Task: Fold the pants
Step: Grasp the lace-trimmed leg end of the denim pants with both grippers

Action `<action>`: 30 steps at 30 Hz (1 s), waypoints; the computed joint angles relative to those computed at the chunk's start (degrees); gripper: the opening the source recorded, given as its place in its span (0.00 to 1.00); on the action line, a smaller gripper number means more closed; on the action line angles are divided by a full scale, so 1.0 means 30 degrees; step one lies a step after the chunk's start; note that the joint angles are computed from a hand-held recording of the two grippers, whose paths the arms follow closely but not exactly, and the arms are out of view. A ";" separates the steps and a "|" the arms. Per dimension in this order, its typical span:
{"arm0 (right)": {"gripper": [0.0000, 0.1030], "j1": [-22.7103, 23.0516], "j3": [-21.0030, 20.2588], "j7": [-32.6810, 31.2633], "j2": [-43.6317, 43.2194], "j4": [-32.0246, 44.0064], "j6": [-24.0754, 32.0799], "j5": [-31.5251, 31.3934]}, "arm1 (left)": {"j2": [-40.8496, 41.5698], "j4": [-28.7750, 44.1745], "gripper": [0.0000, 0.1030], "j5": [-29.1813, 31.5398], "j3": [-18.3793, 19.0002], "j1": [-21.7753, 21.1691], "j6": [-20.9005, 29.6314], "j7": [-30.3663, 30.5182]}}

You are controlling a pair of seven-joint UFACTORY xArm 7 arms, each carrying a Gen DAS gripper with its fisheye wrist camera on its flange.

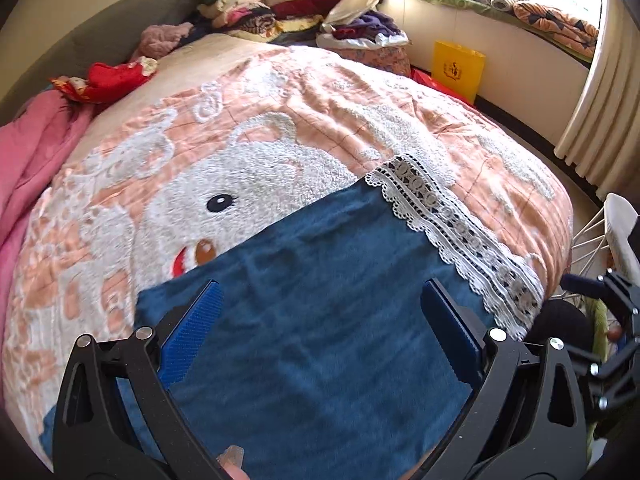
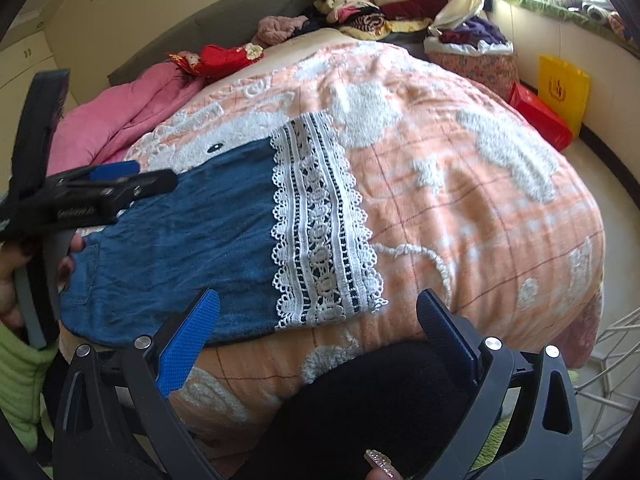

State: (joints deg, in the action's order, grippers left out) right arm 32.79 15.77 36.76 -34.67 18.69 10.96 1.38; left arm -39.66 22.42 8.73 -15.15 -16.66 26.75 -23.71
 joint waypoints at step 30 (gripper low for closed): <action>0.56 1.0852 -1.0848 -0.7048 0.4644 0.1582 -0.5043 0.6936 | 0.9643 0.4309 0.46 -0.5628 0.3122 -0.1930 -0.4524 0.8427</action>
State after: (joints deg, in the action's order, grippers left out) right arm 65.34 -16.77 15.61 -20.74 23.43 -4.17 22.19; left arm -10.73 35.34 -8.15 -5.78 -22.45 13.18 1.57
